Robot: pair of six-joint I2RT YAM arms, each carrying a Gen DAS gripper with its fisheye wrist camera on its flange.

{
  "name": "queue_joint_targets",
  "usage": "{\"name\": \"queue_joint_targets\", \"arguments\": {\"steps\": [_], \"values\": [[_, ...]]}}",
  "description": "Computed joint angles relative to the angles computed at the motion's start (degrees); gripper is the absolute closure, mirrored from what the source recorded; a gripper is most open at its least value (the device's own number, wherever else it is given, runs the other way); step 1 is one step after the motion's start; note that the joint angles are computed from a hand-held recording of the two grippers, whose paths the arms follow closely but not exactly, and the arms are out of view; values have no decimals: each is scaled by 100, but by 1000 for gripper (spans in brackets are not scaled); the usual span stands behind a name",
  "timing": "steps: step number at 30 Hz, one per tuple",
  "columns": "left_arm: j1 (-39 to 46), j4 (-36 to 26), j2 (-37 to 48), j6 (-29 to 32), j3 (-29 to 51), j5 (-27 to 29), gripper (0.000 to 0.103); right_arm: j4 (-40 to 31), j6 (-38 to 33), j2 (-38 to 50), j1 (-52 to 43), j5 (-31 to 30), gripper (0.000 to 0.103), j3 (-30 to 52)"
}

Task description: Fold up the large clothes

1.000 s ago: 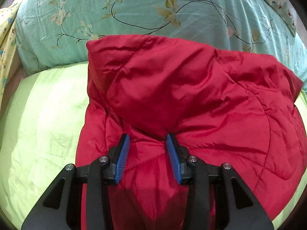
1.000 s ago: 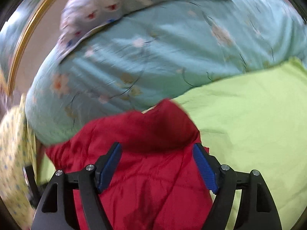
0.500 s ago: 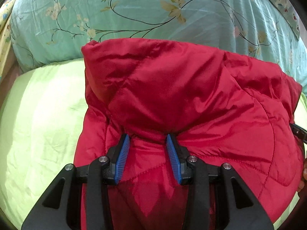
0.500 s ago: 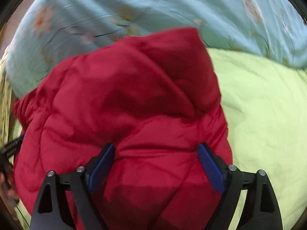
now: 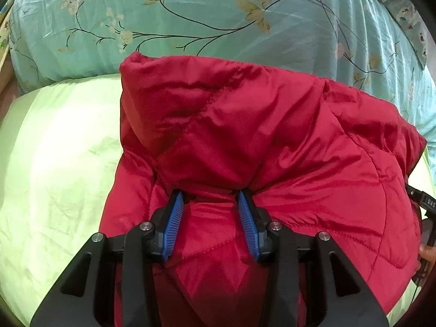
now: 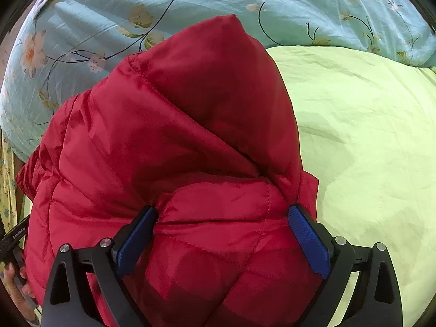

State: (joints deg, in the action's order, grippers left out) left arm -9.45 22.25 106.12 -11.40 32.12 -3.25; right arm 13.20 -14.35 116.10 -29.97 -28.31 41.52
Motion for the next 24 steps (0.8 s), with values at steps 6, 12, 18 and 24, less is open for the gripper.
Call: {"name": "queue_joint_targets", "arguments": {"steps": [6,12,18,24], "values": [[177,-71,-165,36,-79,392,60,-148,-110,-246,-182,-263,5,-66],[566,215,-764,152,-738,1003,51,-602,-496,-748,-648,-783,6,-300],[806,363,-1642,223,-1503,1430,28,-1255,-1161,-1045,-1192,-1292,5,-430],[1179,233,-2252,370,-1919,1621,21,-1772,-1823,-839,-1667,-1449,5,-349]]}}
